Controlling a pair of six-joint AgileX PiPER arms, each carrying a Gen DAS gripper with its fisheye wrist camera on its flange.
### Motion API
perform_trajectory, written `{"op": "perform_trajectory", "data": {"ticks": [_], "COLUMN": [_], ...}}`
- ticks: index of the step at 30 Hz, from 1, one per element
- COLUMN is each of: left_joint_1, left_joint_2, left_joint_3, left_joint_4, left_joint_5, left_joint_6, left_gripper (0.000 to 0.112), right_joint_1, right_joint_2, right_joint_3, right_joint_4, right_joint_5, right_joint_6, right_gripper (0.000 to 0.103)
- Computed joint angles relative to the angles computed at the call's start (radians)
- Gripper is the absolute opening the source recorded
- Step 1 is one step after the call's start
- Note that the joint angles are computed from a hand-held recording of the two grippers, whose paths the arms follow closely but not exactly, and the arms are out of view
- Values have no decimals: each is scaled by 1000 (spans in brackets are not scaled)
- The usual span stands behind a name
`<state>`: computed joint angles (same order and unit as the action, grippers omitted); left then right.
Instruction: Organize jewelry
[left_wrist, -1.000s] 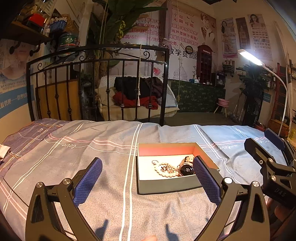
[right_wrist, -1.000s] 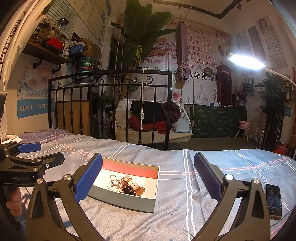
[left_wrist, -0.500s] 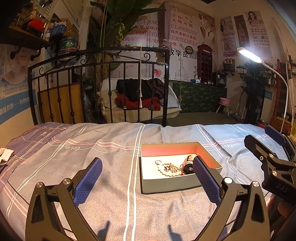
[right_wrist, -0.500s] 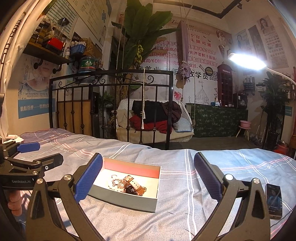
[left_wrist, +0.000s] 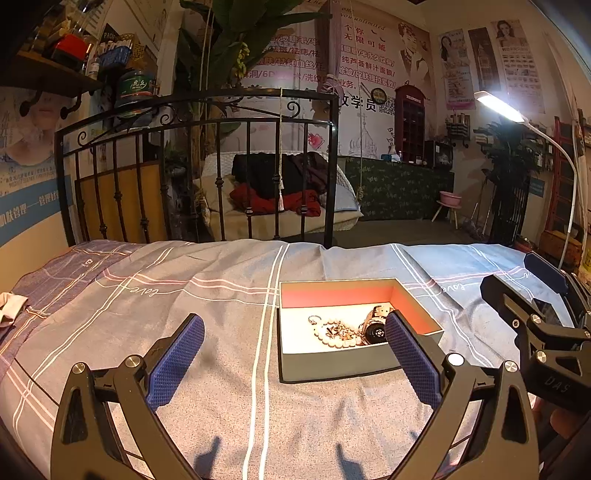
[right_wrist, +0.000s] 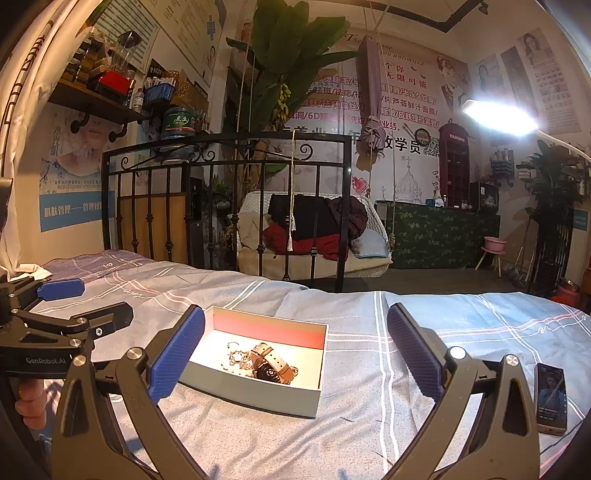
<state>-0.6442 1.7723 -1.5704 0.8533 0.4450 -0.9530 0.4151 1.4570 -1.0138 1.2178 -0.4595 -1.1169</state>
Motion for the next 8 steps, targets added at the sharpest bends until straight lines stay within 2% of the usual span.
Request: {"op": "perform_trajectory", "data": {"ticks": [4, 8], "left_joint_1": [7, 9], "left_joint_2": [7, 9], "left_joint_3": [-17, -20], "left_joint_4": [-71, -72], "left_joint_5": [3, 8], "left_joint_6": [74, 71], "left_gripper": [96, 96], "right_joint_1": [-3, -2], "right_joint_2": [-1, 2], "right_joint_3": [2, 1], "right_joint_4": [4, 13], "right_joint_5": [5, 8], "right_joint_6": [0, -8], "right_gripper": [97, 97]}}
